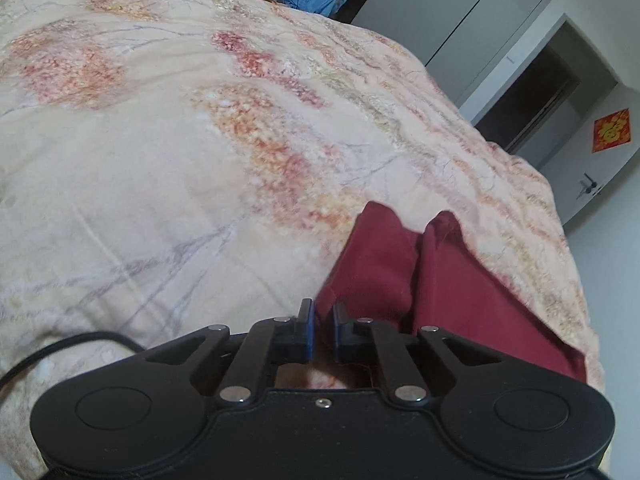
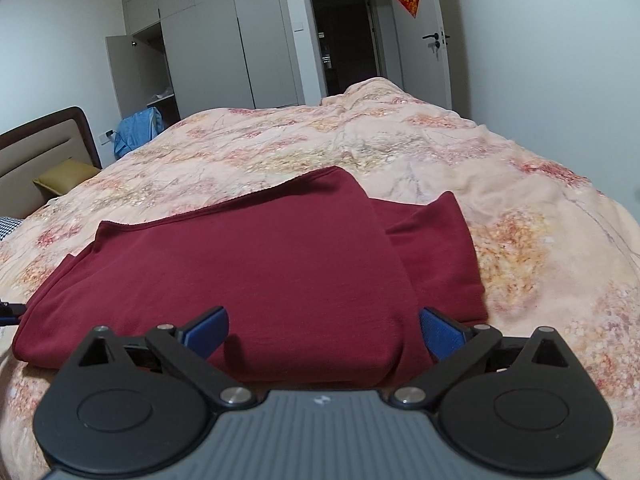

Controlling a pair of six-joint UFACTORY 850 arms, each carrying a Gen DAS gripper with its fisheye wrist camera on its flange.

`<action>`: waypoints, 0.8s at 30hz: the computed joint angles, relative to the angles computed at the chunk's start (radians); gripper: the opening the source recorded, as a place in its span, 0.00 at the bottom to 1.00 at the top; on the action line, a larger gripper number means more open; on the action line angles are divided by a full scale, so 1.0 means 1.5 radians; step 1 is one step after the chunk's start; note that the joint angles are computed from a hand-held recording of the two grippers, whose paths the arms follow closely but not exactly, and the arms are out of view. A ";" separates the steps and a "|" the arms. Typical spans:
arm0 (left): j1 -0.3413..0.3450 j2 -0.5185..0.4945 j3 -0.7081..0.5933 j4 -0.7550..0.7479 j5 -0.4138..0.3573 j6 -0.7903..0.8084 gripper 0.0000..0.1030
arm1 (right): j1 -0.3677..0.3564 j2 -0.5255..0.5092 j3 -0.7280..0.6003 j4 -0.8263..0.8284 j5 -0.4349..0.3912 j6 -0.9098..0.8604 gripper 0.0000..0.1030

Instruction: Fold small clothes

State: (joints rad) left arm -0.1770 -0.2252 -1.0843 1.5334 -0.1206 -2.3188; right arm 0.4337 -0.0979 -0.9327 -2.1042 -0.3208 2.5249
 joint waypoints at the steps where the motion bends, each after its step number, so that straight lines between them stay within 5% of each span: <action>1: 0.003 -0.003 0.001 -0.030 0.006 0.018 0.08 | 0.001 -0.001 0.000 0.003 0.000 -0.002 1.00; 6: 0.005 0.004 0.001 -0.077 0.009 0.053 0.13 | 0.000 0.004 0.005 -0.017 0.002 0.007 1.00; 9: -0.002 0.013 -0.004 -0.128 -0.011 0.112 0.28 | 0.000 0.004 0.006 -0.018 -0.003 -0.006 1.00; 14: -0.023 0.027 -0.017 -0.197 -0.077 0.218 0.71 | 0.012 0.004 0.005 -0.005 -0.041 -0.050 1.00; 20: -0.041 0.041 -0.030 -0.235 -0.114 0.290 0.94 | 0.020 -0.006 -0.010 -0.033 -0.047 -0.057 1.00; 24: -0.057 0.057 -0.034 -0.197 -0.173 0.313 0.99 | 0.025 -0.018 -0.026 -0.081 -0.040 -0.037 1.00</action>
State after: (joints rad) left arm -0.2629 -0.1398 -1.1356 1.2380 -0.3796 -1.8486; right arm 0.4705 -0.1244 -0.9717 -2.2263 -0.3804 2.4692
